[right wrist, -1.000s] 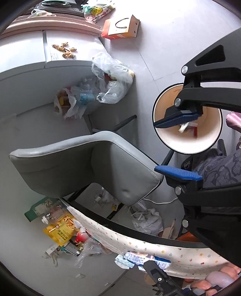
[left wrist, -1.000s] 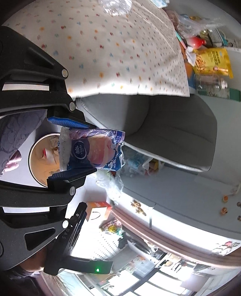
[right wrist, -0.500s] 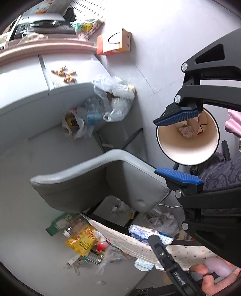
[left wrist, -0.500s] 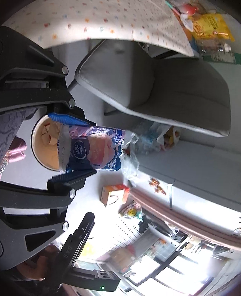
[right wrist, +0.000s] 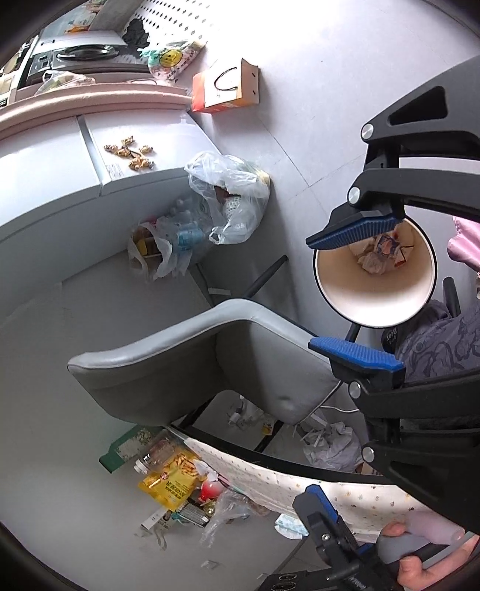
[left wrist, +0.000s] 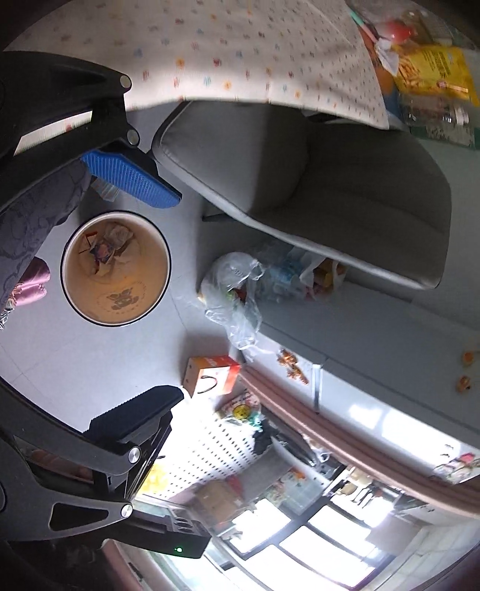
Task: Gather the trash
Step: 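Open both grippers to drop the packet and paper into the bin, then move both grippers back over the table toward the blister pack and bottle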
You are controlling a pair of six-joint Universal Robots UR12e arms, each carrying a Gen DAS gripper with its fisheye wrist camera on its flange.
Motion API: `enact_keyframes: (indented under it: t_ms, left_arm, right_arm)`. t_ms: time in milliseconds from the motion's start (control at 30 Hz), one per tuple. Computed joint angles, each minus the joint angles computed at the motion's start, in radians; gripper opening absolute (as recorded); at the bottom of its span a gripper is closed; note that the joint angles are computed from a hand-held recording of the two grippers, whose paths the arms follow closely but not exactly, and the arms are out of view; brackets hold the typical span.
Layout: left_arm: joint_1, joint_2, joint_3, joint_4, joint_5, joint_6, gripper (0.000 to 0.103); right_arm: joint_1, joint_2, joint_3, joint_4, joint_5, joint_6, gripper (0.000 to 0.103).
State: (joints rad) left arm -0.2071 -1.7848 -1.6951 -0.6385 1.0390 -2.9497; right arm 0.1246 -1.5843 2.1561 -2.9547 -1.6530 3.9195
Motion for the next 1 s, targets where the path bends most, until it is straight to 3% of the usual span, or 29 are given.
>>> enact_keyframes:
  t_ms: [133,433,1000]
  left_arm:
    - [0.026,0.02,-0.016,0.042,-0.008,-0.036,0.097]
    - [0.101,0.055,-0.05,0.124,-0.004,-0.109,0.097]
    - [0.272,0.091,-0.114,0.209,-0.028,-0.204,0.097]
  right_arm:
    - [0.015,0.007,-0.02,-0.006,-0.004,-0.018,0.071]
    - [0.064,0.058,-0.107,-0.032,-0.005,-0.07,0.093]
    - [0.184,0.204,-0.342,0.039,0.024,-0.181,0.095]
